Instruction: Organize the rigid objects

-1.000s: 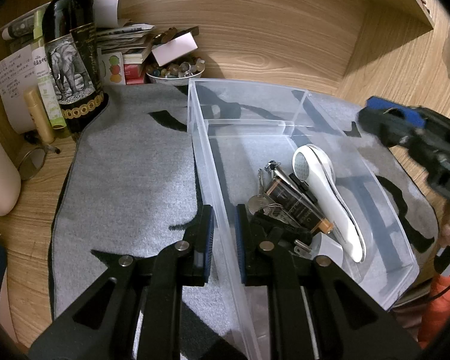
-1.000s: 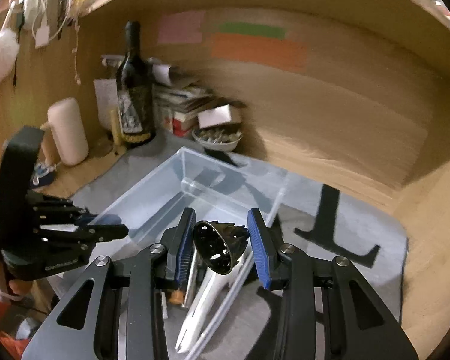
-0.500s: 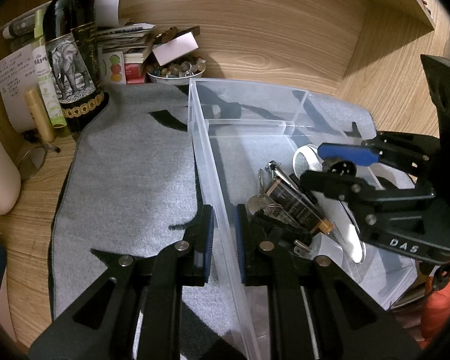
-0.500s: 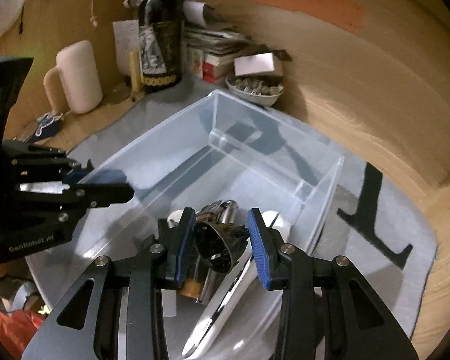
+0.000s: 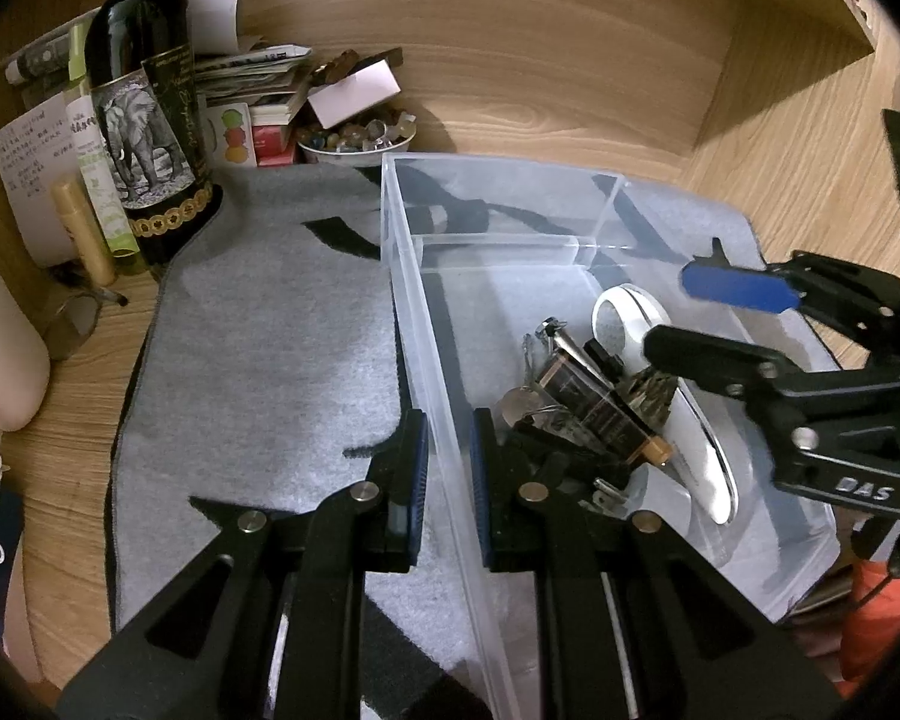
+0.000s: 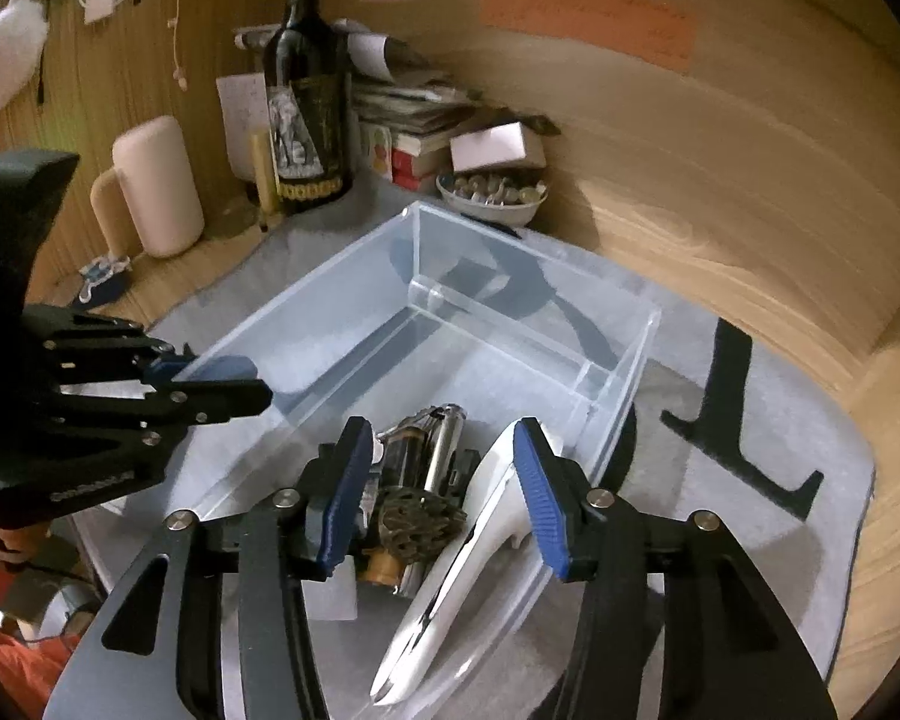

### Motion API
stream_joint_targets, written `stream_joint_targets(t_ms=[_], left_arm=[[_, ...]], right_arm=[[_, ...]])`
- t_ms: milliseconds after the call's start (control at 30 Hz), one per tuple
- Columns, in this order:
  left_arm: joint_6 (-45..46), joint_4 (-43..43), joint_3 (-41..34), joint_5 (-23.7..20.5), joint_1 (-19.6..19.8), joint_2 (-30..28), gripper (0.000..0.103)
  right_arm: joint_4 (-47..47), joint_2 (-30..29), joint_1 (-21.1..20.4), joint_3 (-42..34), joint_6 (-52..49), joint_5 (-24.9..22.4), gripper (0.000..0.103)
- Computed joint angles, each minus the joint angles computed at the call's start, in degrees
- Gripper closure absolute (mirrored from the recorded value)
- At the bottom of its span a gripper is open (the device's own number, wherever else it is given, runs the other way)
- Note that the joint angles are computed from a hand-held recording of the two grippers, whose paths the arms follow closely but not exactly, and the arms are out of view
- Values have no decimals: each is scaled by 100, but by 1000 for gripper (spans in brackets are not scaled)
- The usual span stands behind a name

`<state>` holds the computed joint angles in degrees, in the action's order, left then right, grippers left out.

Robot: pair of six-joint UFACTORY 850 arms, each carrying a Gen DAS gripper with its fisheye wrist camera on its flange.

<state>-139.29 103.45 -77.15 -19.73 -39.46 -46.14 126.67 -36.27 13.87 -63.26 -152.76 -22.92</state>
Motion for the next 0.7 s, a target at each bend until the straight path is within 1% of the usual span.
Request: stream_joint_targets(t_ms=[33,67,100,200,233,267,300,333,367,433,500,600,667,700], left_arm=[[103,-97,-8,-24,-9,4,90],[129,-122,-6,-41,-9,11,89],[174,-170,4,-72,-16,29,89],[412,-427,36,-332,-80,106,87],[465,-494,56,-442,-103,144,86],[502,-551,81,-566,-127,186,83],[531,-600,103,-686,-152,221,82],[569,-655,127,-829,-184,263,76],[595,-697,144,-957,-208,298,64],[391,-559,227,-1170,-262,392,53],[289,-464,287,-1324,-319,470,52],[44,-233,385,-1532,-421,593,42],[-213,6,460,-1694,-500,671,36],[-307,104,489,-1757,-534,702,34]], right_arm=[[156,43,-12,59,-138,-66,43],[381,100,-26,141,-330,-162,40],[532,151,-43,212,-464,-259,38],[854,310,-92,399,-728,-487,38],[965,376,-118,478,-796,-589,35],[1019,416,-139,528,-825,-660,29],[1103,465,-165,592,-876,-749,26],[1230,523,-190,673,-959,-860,23],[1349,587,-218,760,-1039,-974,20],[1498,684,-259,887,-1142,-1124,19],[1685,788,-294,1029,-1286,-1247,17],[2015,959,-344,1267,-1526,-1451,11],[2256,1103,-387,1468,-1702,-1669,1],[2377,1163,-413,1564,-1791,-1800,0]])
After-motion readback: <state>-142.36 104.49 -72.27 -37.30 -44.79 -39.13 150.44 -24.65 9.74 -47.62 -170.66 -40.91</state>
